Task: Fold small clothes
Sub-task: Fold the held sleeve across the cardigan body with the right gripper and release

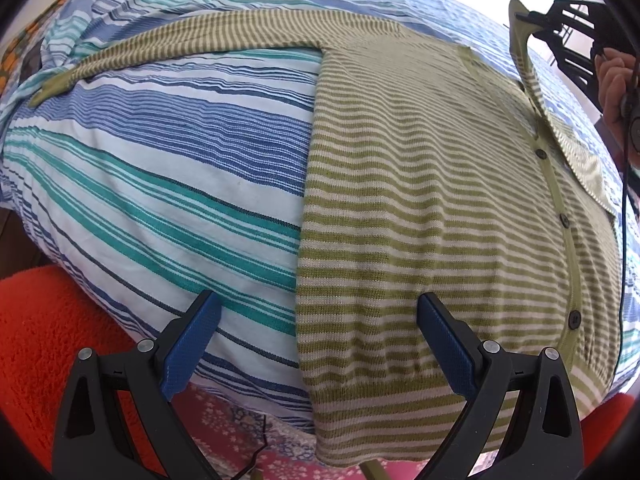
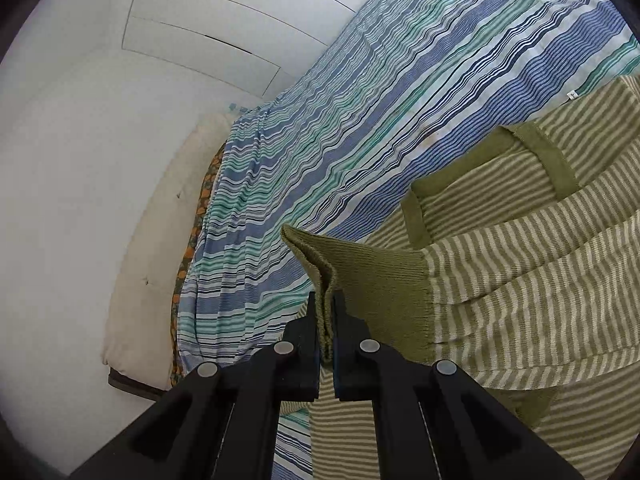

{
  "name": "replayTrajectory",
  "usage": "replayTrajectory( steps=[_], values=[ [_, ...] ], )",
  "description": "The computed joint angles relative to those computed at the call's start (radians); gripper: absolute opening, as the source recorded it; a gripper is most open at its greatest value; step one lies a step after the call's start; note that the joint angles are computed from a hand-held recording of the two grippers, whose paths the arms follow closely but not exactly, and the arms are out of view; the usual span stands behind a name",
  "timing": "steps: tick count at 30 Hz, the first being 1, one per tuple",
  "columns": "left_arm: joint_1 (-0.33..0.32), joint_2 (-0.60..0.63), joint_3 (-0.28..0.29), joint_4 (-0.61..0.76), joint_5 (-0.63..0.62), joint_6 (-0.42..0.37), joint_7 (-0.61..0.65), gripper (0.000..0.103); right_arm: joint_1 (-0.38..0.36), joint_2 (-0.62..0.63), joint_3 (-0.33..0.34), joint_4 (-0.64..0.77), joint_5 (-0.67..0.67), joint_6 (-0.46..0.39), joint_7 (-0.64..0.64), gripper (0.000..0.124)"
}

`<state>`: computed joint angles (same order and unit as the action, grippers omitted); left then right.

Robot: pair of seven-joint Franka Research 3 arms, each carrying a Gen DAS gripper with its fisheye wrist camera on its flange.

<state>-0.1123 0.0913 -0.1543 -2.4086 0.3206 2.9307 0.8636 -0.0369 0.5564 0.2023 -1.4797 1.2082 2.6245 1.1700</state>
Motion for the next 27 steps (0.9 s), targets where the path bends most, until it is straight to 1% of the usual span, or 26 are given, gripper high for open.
replayTrajectory(
  steps=[2,3,4,5,6,7,8,9,11,13,16,17,18,19,20,21,22,25,27],
  values=[
    [-0.001,0.001,0.000,0.001,0.001,-0.002,-0.002,0.099,0.008,0.015,0.001,0.012,-0.012,-0.009,0.006,0.007],
    [-0.001,0.001,0.000,0.002,0.002,-0.003,-0.003,0.099,0.024,0.028,-0.011,0.027,-0.048,-0.013,0.036,0.011],
    [-0.001,0.001,0.000,0.002,0.001,-0.003,-0.003,0.099,0.038,0.042,-0.027,0.044,-0.102,-0.035,0.086,0.027],
    [0.000,0.002,-0.001,0.002,-0.002,-0.003,0.000,0.099,0.040,0.057,-0.036,0.060,-0.143,-0.073,0.129,0.069],
    [0.000,0.002,-0.002,0.002,-0.006,-0.002,0.002,0.099,0.029,0.065,-0.030,0.066,-0.155,-0.107,0.143,0.085],
    [0.001,0.002,-0.003,0.001,-0.010,-0.001,0.006,0.099,0.003,0.067,-0.008,0.062,-0.132,-0.132,0.116,0.092],
    [0.002,0.002,-0.004,0.001,-0.014,-0.001,0.009,0.099,-0.021,0.065,0.007,0.056,-0.112,-0.162,0.080,0.092],
    [0.002,0.001,-0.004,0.001,-0.015,0.000,0.011,0.099,-0.035,0.055,0.007,0.047,-0.108,-0.184,0.051,0.092],
    [0.004,0.000,-0.005,-0.002,-0.025,0.003,0.022,0.099,-0.064,0.020,-0.004,0.008,-0.094,-0.199,-0.015,0.092],
    [0.005,0.000,-0.006,-0.004,-0.032,0.005,0.027,0.099,-0.080,-0.028,-0.046,-0.044,-0.114,-0.190,-0.049,0.092],
    [0.003,0.003,-0.004,-0.001,-0.028,0.000,0.025,0.099,-0.092,-0.103,-0.125,-0.137,-0.191,-0.130,-0.057,0.092],
    [0.001,0.005,-0.002,0.002,-0.022,-0.003,0.021,0.099,-0.100,-0.120,-0.145,-0.167,-0.207,-0.119,-0.047,0.092],
    [-0.001,0.009,-0.001,0.006,-0.016,-0.008,0.016,0.100,-0.100,-0.135,-0.173,-0.201,-0.245,-0.109,-0.006,0.092],
    [-0.004,0.011,0.001,0.010,-0.006,-0.012,0.008,0.100,-0.098,-0.138,-0.204,-0.224,-0.301,-0.120,0.058,0.092],
    [-0.008,0.013,0.005,0.013,0.013,-0.016,-0.006,0.100,-0.102,-0.126,-0.229,-0.226,-0.365,-0.176,0.131,0.091],
    [-0.013,0.015,0.010,0.014,0.036,-0.018,-0.023,0.100,-0.121,-0.113,-0.234,-0.226,-0.402,-0.234,0.174,0.084],
    [-0.017,0.017,0.013,0.019,0.055,-0.022,-0.038,0.101,-0.139,-0.123,-0.228,-0.247,-0.380,-0.237,0.146,0.074],
    [-0.018,0.013,0.011,0.016,0.075,-0.024,-0.054,0.101,-0.174,-0.202,-0.197,-0.323,-0.288,-0.181,-0.008,0.076],
    [-0.013,0.015,0.006,0.017,0.062,-0.024,-0.042,0.101,-0.160,-0.262,-0.205,-0.373,-0.297,-0.157,-0.072,0.080]
  ],
)
